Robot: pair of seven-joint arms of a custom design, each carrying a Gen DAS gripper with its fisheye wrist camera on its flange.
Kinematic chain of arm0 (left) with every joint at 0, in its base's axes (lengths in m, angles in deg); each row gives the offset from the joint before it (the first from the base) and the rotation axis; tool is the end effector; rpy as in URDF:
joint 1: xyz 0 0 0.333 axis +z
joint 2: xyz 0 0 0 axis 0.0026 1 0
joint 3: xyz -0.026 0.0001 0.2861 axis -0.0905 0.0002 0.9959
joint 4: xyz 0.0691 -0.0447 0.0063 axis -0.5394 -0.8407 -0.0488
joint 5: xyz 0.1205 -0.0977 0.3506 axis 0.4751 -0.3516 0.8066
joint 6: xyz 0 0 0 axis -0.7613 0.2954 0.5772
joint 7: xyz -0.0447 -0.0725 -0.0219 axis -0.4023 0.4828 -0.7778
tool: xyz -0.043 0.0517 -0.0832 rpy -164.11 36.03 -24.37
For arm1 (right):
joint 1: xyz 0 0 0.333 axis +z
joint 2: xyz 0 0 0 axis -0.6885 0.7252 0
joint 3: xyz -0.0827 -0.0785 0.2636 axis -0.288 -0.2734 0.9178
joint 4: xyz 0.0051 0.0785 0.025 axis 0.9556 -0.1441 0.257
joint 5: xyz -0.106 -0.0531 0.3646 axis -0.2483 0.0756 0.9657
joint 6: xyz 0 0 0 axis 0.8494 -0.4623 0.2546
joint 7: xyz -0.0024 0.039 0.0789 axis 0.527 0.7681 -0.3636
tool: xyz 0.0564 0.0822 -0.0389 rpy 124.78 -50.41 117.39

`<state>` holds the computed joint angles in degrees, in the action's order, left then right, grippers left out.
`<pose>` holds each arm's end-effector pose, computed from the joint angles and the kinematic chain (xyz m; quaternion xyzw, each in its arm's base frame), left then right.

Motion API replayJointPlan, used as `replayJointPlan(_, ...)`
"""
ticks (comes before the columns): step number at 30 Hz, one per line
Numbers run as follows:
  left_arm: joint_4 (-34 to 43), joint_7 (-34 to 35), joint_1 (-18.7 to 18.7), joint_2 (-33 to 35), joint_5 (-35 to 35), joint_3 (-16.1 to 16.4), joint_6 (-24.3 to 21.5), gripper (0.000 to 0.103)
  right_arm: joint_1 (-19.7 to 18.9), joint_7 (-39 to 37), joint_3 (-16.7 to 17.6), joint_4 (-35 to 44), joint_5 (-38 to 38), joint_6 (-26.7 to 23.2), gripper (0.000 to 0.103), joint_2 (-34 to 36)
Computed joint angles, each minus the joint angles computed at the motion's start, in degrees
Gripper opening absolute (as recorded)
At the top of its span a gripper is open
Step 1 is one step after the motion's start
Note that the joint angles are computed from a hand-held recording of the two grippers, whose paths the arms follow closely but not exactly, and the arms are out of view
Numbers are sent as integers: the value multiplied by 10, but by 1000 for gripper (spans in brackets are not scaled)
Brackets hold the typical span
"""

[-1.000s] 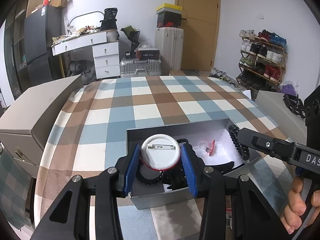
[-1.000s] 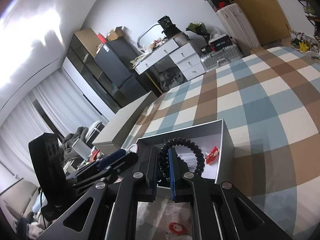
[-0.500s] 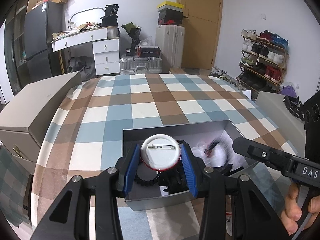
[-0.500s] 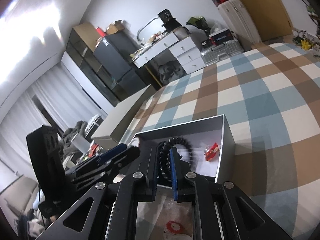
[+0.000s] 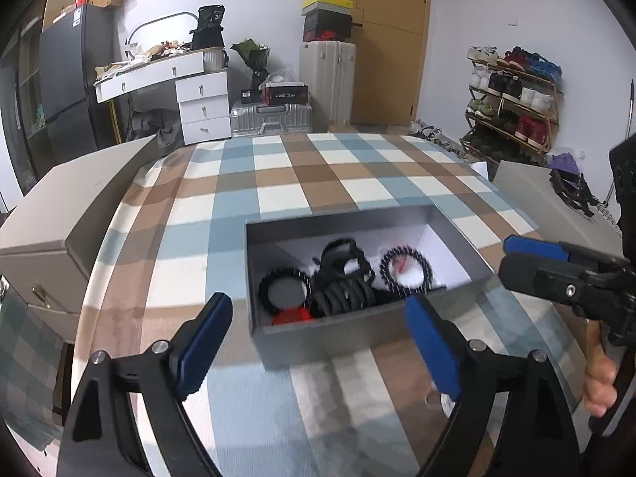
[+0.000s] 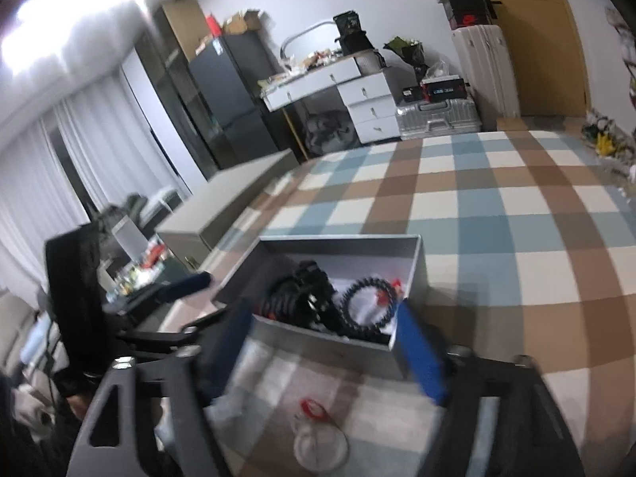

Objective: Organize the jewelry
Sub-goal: 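Move the right tool to the second white badge and close on it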

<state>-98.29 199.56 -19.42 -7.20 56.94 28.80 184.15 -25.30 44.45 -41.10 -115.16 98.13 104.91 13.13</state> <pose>0.4748 -0.1699 0.4657 -0.5109 0.7513 -0.3597 0.2125 0.4870 0.0830 0.4219 -0.6720 0.5888 -0.1445 0.4253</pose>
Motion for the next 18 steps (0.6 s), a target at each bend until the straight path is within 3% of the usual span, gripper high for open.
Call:
replayJointPlan(2, -16, 14, -13, -15, -16, 10, -3, 87, -1, 20, 6, -17, -30, 13, 94, -11)
replayJointPlan(4, -25, 32, -30, -24, -34, 24, -6, 96, 5, 17, 3, -31, -40, 20, 99, -20)
replayJointPlan(8, -54, 81, -73, -48, -77, 51, 15, 101, -12, 130, 22, -70, -187, 46, 100, -32)
replayJointPlan(10, -54, 74, -57, -51, -53, 38, 5, 101, -33, 191, 41, -89, -268, 50, 103, -39)
replayJointPlan(15, -69, 43, -44, -51, -21, 27, 39, 101, -82, 295, 83, -121, -430, 37, 103, -47)
replayJointPlan(18, -67, 37, -67, -48, -18, 56, 39, 101, -106, 347, 101, -121, -514, 29, 103, -33)
